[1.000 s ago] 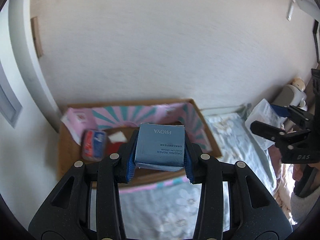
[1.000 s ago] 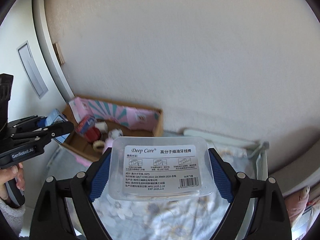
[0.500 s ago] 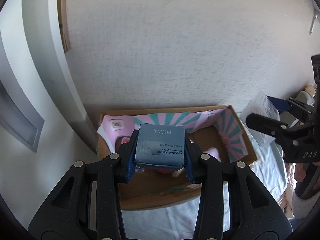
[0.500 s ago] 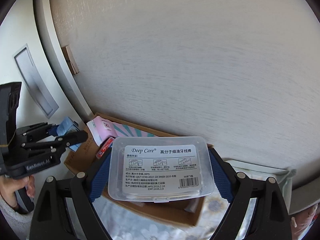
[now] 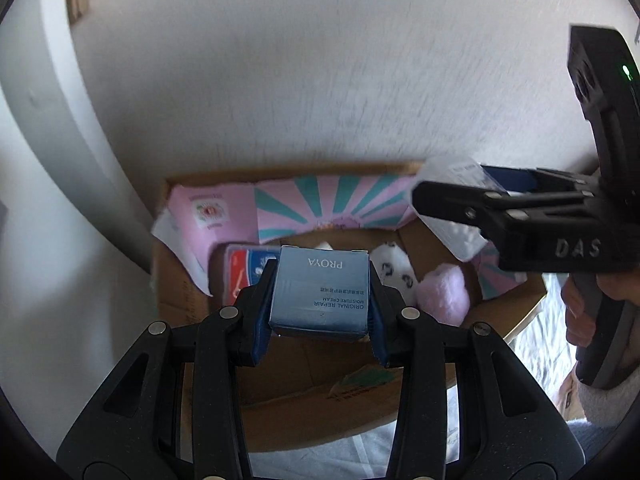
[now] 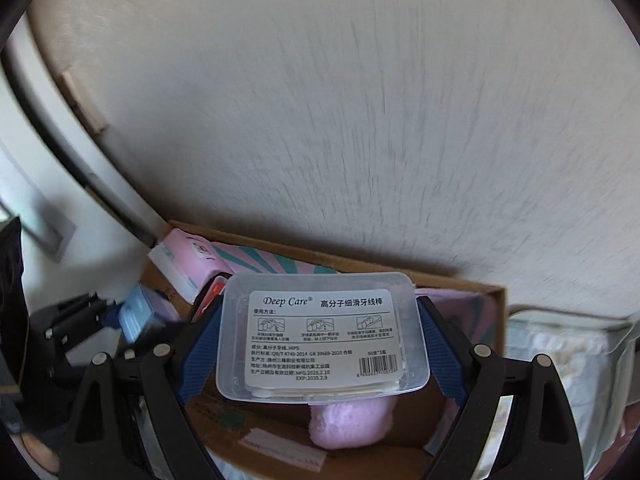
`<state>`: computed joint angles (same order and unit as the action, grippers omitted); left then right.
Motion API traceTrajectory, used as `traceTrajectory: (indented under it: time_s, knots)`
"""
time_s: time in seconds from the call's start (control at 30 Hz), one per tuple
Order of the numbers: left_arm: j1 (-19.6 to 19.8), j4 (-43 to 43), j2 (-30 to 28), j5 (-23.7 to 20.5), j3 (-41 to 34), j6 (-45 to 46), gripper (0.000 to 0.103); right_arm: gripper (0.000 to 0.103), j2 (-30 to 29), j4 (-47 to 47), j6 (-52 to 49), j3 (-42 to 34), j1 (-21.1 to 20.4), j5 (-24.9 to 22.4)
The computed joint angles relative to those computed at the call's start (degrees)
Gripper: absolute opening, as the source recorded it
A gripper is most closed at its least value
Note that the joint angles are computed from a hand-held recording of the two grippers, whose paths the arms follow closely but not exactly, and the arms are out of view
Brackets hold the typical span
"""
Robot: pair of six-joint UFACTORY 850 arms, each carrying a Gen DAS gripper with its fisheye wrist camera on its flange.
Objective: Organize objects
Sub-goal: 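Carry the blue box and clear swab box over the cardboard box, then open both tools to drop the blue box and swab box inside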
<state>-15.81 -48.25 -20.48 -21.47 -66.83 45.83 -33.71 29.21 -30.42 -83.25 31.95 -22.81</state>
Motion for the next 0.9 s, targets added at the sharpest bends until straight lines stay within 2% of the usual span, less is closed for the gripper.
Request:
traceTrajectory:
  time_s: [0.33, 0.57, 0.63, 0.67, 0.7, 0.73, 0.83, 0.9]
  knots:
    - [-1.0, 4.3, -2.9, -1.7, -0.6, -2.0, 0.036, 0.088, -3.2, -10.9, 10.9, -1.8, 0.4, -1.8]
    - [-1.5, 7.6, -2.7, -1.3, -0.2, -4.2, 0.036, 0.088, -3.1, -12.3, 12.3, -1.2, 0.2, -2.7]
    - [-1.8, 10.8, -2.5, -1.5, -0.5, -7.2, 0.038, 0.088, -2.9, -11.8, 12.3, -1.1, 0.1, -3.2]
    - [-2.2, 13.1, -2.8, -1.5, -0.8, -9.4, 0.042, 0.088, -2.8, -11.5, 12.4, -1.1, -0.1, -3.4]
    - [-2.6, 16.1, -2.8, -1.2, -1.0, -12.3, 0.068, 0.088, -2.5, -10.9, 12.4, -0.9, -0.4, -3.6]
    - [-3.0, 19.0, -2.8, -0.8, -1.1, -14.8, 0.101, 0.088, -2.3, -10.8, 12.7, -0.8, -0.5, -3.7]
    - [-3.2, 15.1, -2.6, -1.4, -1.0, -10.6, 0.103, 0.09, -2.5, -8.2, 11.1, -1.4, -1.3, -6.1]
    - [-3.5, 15.3, -2.5, -1.4, -1.0, -10.6, 0.103, 0.097, -3.0, -5.2, 9.1, -2.0, -1.7, -7.9]
